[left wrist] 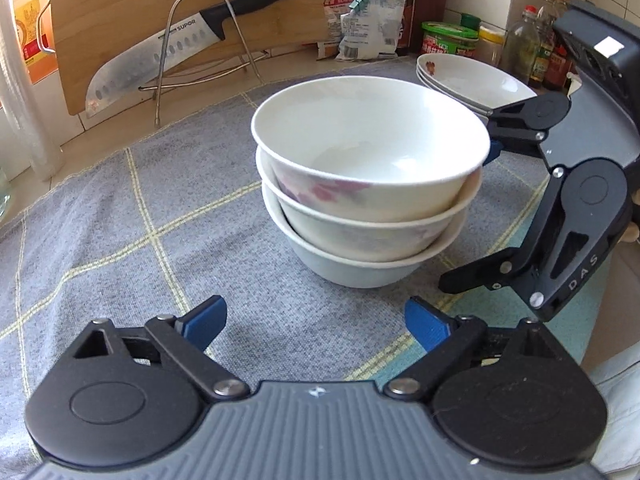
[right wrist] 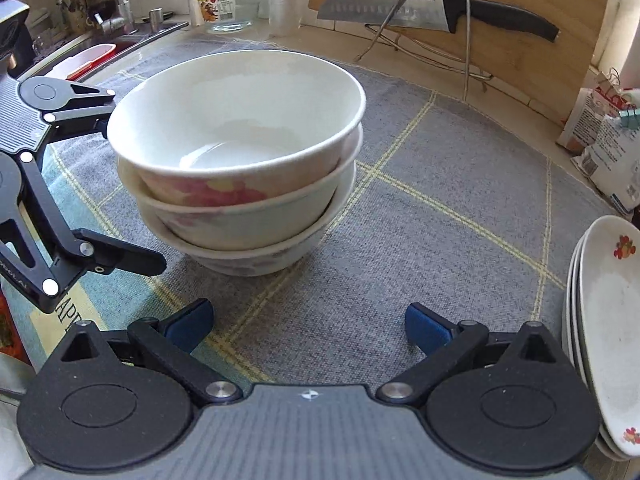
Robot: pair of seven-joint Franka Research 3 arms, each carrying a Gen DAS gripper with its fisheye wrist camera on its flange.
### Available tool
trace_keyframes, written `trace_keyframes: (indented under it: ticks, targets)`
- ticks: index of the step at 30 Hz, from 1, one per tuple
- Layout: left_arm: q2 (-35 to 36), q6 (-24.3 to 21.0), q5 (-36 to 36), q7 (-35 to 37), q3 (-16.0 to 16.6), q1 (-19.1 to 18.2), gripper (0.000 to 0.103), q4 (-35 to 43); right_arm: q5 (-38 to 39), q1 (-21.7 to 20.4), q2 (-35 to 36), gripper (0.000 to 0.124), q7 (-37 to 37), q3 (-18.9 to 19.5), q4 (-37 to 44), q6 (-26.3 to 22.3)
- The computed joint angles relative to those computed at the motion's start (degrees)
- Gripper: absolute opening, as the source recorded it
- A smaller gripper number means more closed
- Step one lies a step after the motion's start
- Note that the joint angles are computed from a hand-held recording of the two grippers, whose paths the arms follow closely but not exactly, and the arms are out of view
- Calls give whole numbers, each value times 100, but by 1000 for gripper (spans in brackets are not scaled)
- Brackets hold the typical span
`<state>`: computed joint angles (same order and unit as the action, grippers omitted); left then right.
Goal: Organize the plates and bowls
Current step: 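Bring the left and right tools to opposite sides of the three-bowl stack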
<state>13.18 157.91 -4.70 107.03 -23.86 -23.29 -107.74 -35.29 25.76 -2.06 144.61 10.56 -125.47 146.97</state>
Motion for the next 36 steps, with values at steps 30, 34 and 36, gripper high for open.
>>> trace_keyframes:
  ticks: [30,34,36]
  targets:
    - [644,52,-2108,3494,-1061,925,103,419,-440,-13,63,103,407,-4,-6,131]
    - [666,-156,-2329,3867,-1012,916,103,510,-458,-2,67,103,374,-37,-19,193]
    - [633,-195,-2433,3981,-965,885,103,495,-527,-5,63,103,417,-44,-40,240]
